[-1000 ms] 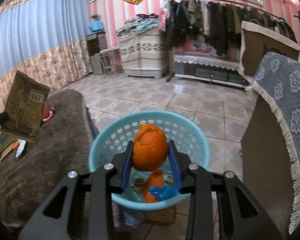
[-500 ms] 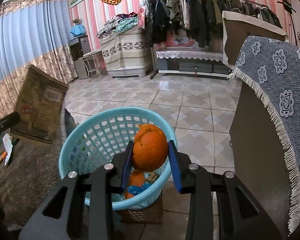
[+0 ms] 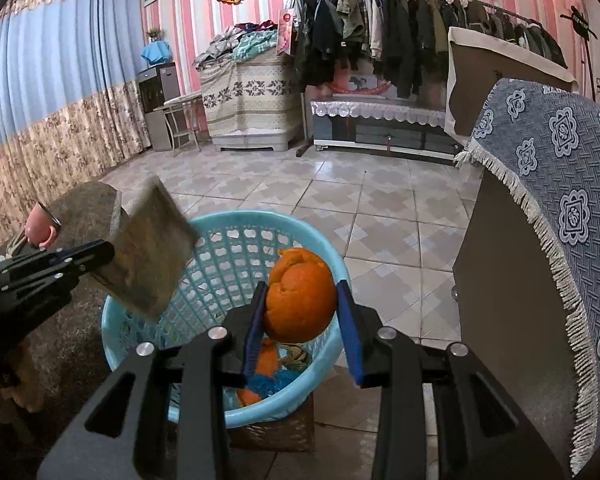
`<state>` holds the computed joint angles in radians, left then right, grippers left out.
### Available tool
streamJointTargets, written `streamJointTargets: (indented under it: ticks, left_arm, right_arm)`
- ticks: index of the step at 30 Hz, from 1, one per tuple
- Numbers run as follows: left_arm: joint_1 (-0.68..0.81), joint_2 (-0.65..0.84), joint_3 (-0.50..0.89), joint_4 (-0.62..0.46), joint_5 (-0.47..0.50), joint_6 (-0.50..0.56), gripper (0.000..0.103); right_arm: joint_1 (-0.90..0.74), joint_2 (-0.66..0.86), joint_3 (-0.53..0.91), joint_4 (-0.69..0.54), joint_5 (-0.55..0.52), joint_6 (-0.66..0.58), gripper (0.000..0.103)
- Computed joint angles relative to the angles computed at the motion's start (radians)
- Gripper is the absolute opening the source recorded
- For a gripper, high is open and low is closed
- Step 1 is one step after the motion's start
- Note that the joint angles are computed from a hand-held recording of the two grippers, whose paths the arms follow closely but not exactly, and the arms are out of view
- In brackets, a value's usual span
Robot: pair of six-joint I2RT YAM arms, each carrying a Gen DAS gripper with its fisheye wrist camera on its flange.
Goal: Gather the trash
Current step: 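Open the left tool over the blue basket to drop the snack packet, then open the right tool over the blue basket to drop the orange, then move both open tools back over the trash on the rug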
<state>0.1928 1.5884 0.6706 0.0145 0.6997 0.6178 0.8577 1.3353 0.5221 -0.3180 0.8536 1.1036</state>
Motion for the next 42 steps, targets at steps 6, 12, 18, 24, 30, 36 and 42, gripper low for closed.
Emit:
streamJointTargets:
  ticks: [6,12,18,24,30,36,42]
  left_arm:
    - [0.116,0.025,0.065,0.021,0.009,-0.06,0.077]
    - [0.231,0.027,0.114,0.041,0.006,-0.092,0.094]
    - [0.309,0.05,0.154,0.026,-0.015,-0.087,0.098]
    - [0.402,0.073,0.193,-0.01,0.005,-0.067,0.098]
    - [0.506,0.106,0.238,-0.04,0.045,-0.03,0.098]
    - [0.593,0.146,0.311,-0.097,0.08,-0.012,0.098]
    - [0.693,0.18,0.378,-0.132,0.115,0.0,0.098]
  right_arm:
    - [-0.012,0.054,0.016,0.059,-0.014,-0.025,0.035]
    - [-0.032,0.153,0.059,0.163,-0.02,-0.089,0.035]
    - [-0.055,0.233,0.112,0.22,-0.013,-0.134,0.035]
    - [-0.09,0.266,0.142,0.26,-0.031,-0.173,0.039]
    - [-0.057,0.272,0.199,0.227,0.02,-0.179,0.073]
    - [0.004,0.283,0.255,0.152,0.064,-0.133,0.093]
    - [0.069,0.328,0.36,0.02,0.102,-0.095,0.094]
